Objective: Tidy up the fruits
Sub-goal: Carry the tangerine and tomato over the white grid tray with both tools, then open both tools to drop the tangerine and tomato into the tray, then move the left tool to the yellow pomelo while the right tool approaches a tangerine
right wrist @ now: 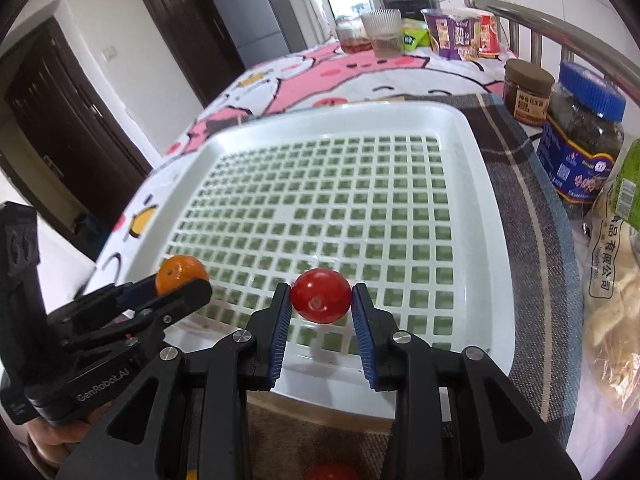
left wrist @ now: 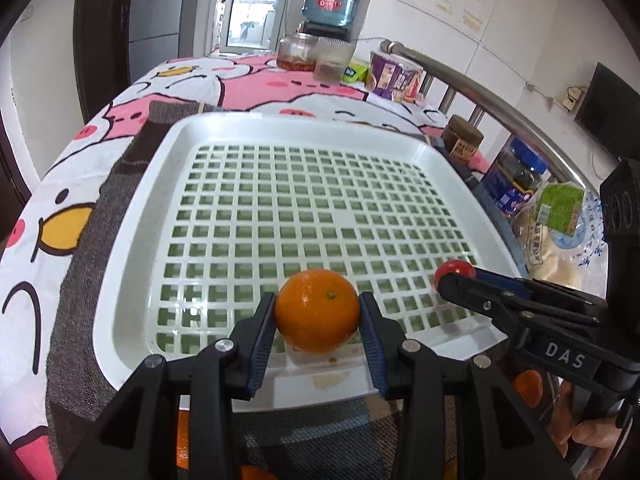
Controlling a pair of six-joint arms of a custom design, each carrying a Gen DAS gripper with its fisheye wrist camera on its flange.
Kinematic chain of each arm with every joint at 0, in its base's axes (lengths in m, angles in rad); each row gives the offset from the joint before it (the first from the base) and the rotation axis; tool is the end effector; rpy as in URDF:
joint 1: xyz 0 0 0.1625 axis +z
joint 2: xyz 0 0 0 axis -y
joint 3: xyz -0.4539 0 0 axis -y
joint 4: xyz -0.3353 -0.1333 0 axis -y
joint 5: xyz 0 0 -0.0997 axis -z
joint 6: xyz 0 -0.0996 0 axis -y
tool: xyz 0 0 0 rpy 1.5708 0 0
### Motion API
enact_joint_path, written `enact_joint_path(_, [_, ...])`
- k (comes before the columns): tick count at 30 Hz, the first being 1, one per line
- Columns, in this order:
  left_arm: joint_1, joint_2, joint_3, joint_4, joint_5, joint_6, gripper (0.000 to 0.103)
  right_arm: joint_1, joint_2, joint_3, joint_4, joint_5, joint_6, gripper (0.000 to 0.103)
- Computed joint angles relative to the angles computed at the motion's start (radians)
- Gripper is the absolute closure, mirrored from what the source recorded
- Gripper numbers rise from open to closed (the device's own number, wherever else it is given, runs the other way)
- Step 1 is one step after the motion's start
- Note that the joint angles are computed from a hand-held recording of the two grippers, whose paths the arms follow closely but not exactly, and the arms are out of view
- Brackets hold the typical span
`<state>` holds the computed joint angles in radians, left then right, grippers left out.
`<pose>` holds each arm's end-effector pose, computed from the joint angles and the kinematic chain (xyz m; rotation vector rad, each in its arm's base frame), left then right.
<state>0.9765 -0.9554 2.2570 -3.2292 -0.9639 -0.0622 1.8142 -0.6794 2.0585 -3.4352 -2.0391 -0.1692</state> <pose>-0.1074 -0.4985 0.1681 0.5404 2.5396 -0.7042 0.2175 -0.5092 0.0864 0.3847 -2.5926 0.6704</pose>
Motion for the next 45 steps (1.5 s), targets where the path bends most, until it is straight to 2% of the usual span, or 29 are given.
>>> enact_joint_path(8, [0.001, 0.014, -0.004, 0.001, 0.021, 0.005, 0.059, 0.001, 0.008, -0.011, -0.002, -0.017, -0.006, 0.073])
enact_joint_path(10, [0.007, 0.012, -0.006, -0.005, 0.012, 0.006, 0.058, 0.005, 0.011, -0.012, -0.011, -0.027, -0.006, 0.062])
enact_joint_path(12, [0.003, 0.007, -0.004, -0.012, 0.020, -0.001, 0.041, 0.004, 0.003, 0.000, -0.038, -0.016, 0.003, 0.035])
enact_joint_path(13, [-0.001, 0.001, 0.001, -0.029, 0.020, 0.001, 0.026, 0.005, -0.004, 0.013, -0.070, -0.006, 0.005, 0.030])
enact_joint_path(14, [-0.007, -0.003, 0.010, -0.056, 0.022, 0.010, 0.019, 0.006, -0.010, 0.024, -0.097, 0.002, 0.007, 0.023])
enact_joint_path(19, [-0.057, -0.074, 0.054, -0.129, 0.010, 0.028, 0.011, 0.022, -0.080, 0.102, -0.198, 0.050, 0.032, 0.021])
enact_joint_path(23, [-0.129, -0.134, 0.113, -0.221, 0.035, 0.062, 0.003, 0.058, -0.120, 0.177, -0.328, 0.055, 0.013, 0.008])
enact_joint_path(25, [-0.168, -0.160, 0.152, -0.270, 0.045, 0.081, 0.002, 0.076, -0.132, 0.209, -0.390, 0.059, -0.003, 0.003])
enact_joint_path(31, [-0.248, -0.226, 0.242, -0.322, 0.032, 0.091, 0.000, 0.118, -0.155, 0.319, -0.578, 0.083, -0.067, 0.000])
enact_joint_path(35, [-0.310, -0.265, 0.308, -0.346, 0.032, 0.093, 0.000, 0.146, -0.157, 0.375, -0.691, 0.072, -0.093, 0.000])
enact_joint_path(41, [-0.387, -0.313, 0.380, -0.335, 0.037, 0.072, 0.000, 0.175, -0.170, 0.440, -0.771, 0.065, -0.100, 0.000])
enact_joint_path(45, [-0.413, -0.334, 0.420, -0.337, 0.015, 0.068, 0.000, 0.186, -0.167, 0.480, -0.828, 0.062, -0.105, 0.000])
